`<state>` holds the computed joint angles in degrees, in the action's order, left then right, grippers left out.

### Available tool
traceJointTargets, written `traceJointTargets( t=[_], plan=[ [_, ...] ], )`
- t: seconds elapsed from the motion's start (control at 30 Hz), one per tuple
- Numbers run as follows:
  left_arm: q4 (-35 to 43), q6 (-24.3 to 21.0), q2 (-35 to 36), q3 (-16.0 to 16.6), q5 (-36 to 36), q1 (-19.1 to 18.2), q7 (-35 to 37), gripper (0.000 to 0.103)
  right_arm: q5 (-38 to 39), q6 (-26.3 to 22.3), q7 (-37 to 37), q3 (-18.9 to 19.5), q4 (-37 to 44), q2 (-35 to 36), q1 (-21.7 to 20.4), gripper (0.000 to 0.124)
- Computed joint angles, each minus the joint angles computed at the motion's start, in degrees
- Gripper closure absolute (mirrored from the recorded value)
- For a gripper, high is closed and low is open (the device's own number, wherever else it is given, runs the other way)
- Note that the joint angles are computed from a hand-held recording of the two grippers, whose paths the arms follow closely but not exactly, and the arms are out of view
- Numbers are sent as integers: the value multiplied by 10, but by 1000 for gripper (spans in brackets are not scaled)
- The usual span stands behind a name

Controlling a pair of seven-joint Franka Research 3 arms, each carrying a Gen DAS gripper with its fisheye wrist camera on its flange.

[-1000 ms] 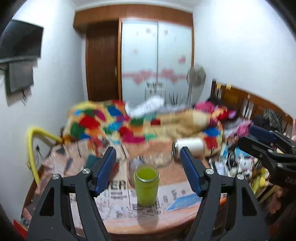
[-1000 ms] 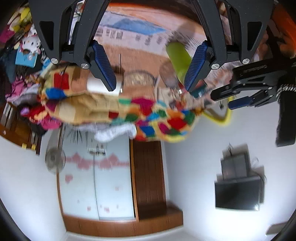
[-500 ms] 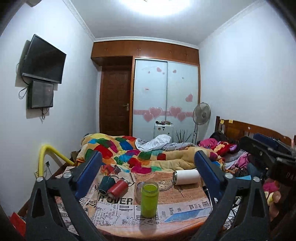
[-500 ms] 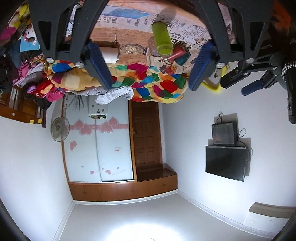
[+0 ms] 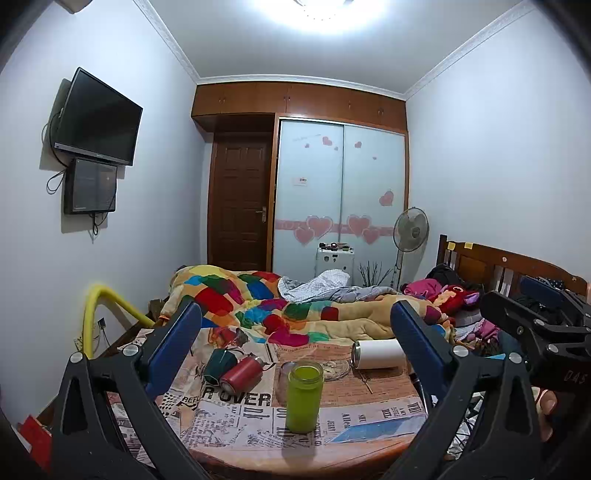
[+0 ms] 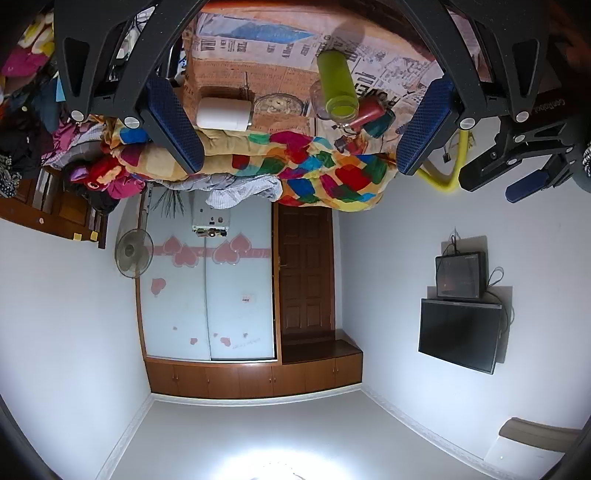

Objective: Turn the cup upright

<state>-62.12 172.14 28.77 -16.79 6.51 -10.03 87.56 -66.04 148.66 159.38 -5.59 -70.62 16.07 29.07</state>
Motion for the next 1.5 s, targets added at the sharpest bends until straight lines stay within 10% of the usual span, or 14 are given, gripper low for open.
traceJointTargets(
  t=[1.5],
  plan=[
    [-16, 0, -6, -4, -7, 4, 5, 0, 8, -9, -10, 7, -7, -4, 2, 21]
  ],
)
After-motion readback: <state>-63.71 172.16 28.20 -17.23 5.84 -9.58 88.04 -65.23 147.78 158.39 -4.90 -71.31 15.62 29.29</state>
